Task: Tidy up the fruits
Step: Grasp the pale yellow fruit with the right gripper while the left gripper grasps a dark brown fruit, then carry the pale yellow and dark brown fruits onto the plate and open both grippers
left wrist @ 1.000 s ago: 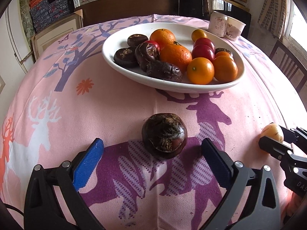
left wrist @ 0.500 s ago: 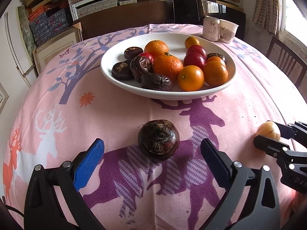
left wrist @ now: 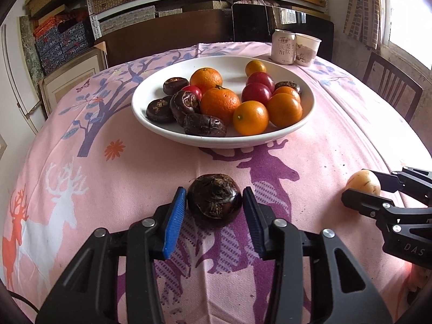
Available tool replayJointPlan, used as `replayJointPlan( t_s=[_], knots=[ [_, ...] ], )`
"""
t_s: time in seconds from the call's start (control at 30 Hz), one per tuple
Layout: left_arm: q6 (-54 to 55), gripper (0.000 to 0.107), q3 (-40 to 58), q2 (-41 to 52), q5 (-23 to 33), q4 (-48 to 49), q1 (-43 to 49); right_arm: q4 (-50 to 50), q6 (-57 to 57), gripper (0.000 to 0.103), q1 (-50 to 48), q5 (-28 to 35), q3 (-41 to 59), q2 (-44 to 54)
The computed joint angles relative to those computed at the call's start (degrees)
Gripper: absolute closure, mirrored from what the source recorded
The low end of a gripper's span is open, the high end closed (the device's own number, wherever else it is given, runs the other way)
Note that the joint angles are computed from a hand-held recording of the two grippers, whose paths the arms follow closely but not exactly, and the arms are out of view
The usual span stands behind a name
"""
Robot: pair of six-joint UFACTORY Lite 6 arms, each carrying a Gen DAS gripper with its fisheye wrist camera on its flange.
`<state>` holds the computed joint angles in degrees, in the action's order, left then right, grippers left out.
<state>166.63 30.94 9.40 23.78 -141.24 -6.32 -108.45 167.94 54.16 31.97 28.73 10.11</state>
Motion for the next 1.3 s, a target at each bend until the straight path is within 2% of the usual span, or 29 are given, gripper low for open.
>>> replayJointPlan(
  t_s=[0.57, 0.77, 0.83, 0.9, 1.0, 1.1, 1.17, 1.27, 1.3],
  knots=[
    [2.6, 0.068, -2.5, -3.2, 2.0, -2.0, 0.1, -1.3, 2.9, 0.06, 0.9, 2.5, -2.7, -3.1],
    [-12.9, 0.069, -1.5, -6.7, 3.6, 13.9, 4.2, 0.9, 2.4, 0.06, 3.4, 8.0, -5.5, -8.5],
    [-19.7, 0.069, 2.2, -6.2, 2.4, 19.5, 4.1, 0.8, -1.6, 0.06, 0.5, 6.9, -4.6, -11.0],
    [-22.1, 0.069, 7.1, -4.3, -0.1, 19.4, 2.0, 0.9, -7.4, 0.06, -4.2, 3.7, -1.4, -12.2],
    [-31.1, 0.069, 16.7, 1.5, -2.6, 24.5, -0.2, -0.8, -12.7, 0.06, -11.1, 0.7, 5.9, -9.7],
    [-34.0, 0.069, 24.9, 8.6, -4.5, 24.5, -1.7, -11.4, -5.5, 0.06, -17.9, -3.0, 12.8, -3.3],
    [-34.4, 0.069, 26.4, 11.1, -3.7, 25.5, -1.1, -20.2, 3.3, 0.06, -20.4, -2.5, 15.2, 1.0],
    [-37.5, 0.069, 22.9, 8.2, -2.2, 33.0, 1.5, -22.7, 3.7, 0.06, -20.5, -4.1, 16.0, 2.2],
    [-39.7, 0.065, 20.9, 6.2, -0.4, 36.5, 3.0, -20.7, 2.4, 0.06, -19.4, -2.8, 15.1, 1.3]
  ],
)
